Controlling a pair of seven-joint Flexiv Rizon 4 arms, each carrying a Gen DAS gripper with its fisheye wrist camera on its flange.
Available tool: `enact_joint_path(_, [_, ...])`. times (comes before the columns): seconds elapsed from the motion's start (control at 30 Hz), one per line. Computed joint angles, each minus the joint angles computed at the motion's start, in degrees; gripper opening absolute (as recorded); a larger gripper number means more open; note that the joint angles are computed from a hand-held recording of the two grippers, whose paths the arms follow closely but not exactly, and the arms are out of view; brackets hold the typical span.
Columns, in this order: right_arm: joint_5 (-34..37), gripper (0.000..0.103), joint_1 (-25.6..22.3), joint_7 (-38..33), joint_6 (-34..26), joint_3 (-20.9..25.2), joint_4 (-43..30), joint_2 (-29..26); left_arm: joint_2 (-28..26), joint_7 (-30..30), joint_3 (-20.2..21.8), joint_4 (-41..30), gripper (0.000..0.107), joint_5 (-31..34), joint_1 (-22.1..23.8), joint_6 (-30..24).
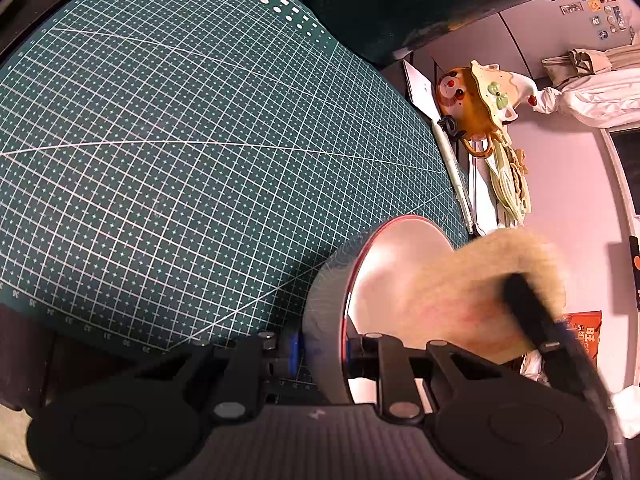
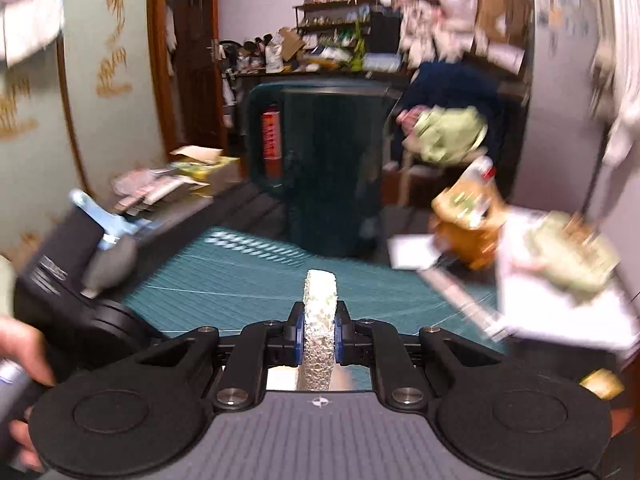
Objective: Clean bowl
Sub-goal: 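Wipe the sponge along the bowl's rim with the right gripper while the left gripper holds the bowl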
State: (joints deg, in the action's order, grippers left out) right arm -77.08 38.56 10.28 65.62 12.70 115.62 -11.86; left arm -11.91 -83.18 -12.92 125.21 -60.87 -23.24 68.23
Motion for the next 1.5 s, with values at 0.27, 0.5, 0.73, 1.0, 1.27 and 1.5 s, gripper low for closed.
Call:
enact_joint_path(0.27, [5.65, 0.012, 4.29, -10.7, -9.17, -0.05, -1.27, -2.06, -0.29, 0.11, -0.05, -0.22, 0.02, 0.11, 0.04, 0.08])
enact_joint_path(0.5, [-4.35, 0.013, -0.16, 1.02, -4.37, -0.11, 1.44, 3.13, -0.39, -0.25, -0.18, -0.44, 0.019, 0.41, 0.13, 0.01])
enact_joint_path(0.73, [3.13, 0.013, -1.28, -3.98, 2.3, 1.38, -0.1, -1.25, -0.33, 0.01, -0.15, -0.28, 0.02, 0.13, 0.13, 0.04])
enact_joint_path(1.0, [2.92, 0.012, 5.59, -11.05, -15.0, 0.5, -1.06, 0.05, -0.44, -0.4, -0.09, -0.57, 0.019, 0.68, 0.21, -0.13])
enact_joint_path(1.27, [-1.6, 0.013, -0.3, -1.45, -1.37, 1.03, -0.21, -0.14, -0.33, 0.16, -0.21, -0.24, 0.02, -0.04, 0.1, 0.25])
enact_joint_path(1.5, [4.07, 0.013, 6.46, -16.81, -16.75, 1.13, -2.54, -2.62, -0.23, 0.42, -0.12, -0.07, 0.02, -0.49, 0.01, 0.18])
